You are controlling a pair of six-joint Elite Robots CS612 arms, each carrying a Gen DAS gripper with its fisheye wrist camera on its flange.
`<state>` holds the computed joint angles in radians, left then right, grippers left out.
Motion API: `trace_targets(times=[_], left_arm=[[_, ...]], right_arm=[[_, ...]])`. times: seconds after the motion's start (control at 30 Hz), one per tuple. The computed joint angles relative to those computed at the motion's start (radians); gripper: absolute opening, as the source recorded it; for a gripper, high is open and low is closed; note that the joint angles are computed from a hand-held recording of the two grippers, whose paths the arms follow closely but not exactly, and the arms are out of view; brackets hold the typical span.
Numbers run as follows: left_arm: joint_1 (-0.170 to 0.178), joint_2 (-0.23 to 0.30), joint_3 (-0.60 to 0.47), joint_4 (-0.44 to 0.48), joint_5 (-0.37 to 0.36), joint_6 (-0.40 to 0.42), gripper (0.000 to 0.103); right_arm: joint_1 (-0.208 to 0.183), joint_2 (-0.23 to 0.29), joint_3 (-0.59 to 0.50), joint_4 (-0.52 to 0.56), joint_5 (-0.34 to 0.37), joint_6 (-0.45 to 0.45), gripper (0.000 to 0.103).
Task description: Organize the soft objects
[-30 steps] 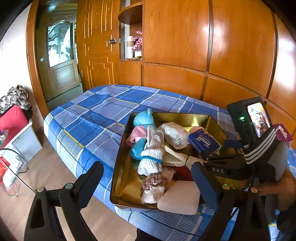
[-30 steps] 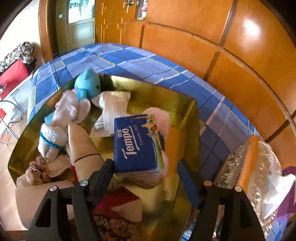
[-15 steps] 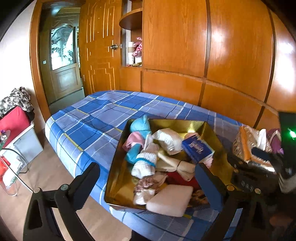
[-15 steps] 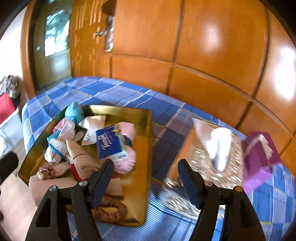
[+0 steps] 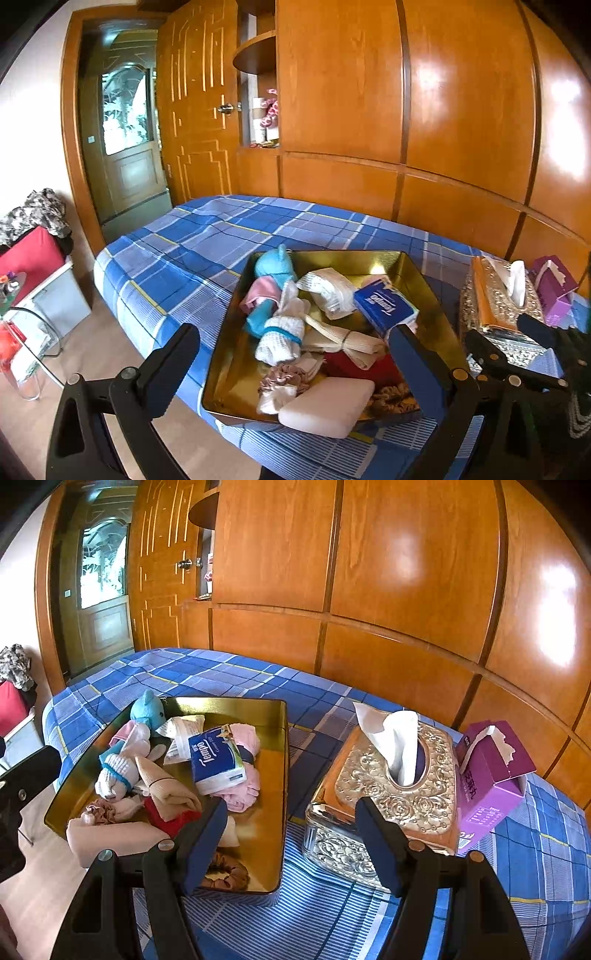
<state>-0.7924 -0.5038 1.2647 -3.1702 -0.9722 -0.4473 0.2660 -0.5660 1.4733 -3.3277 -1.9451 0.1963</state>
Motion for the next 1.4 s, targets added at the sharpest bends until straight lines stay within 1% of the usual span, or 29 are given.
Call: trace_targets(times=[0.13,0.4,1.4], left_arm=[[-0.001,0.001,0.002,-0.007,0.007,-0.001,0.103],[0.001,0.000,0.000,0.021,0.007,-0.022,0.103],[-0.002,0.000,-0.001,0.042,0.028,-0.038,0.103]], right_arm=[[0.000,-0.001,0.002,-0.002,0.004,0.004,0.073],[-0.001,0.001,0.001,0.003,0.009,0.015,0.073],[-0.003,0.000,0.006,0.011,0.014,0.022,0.073]])
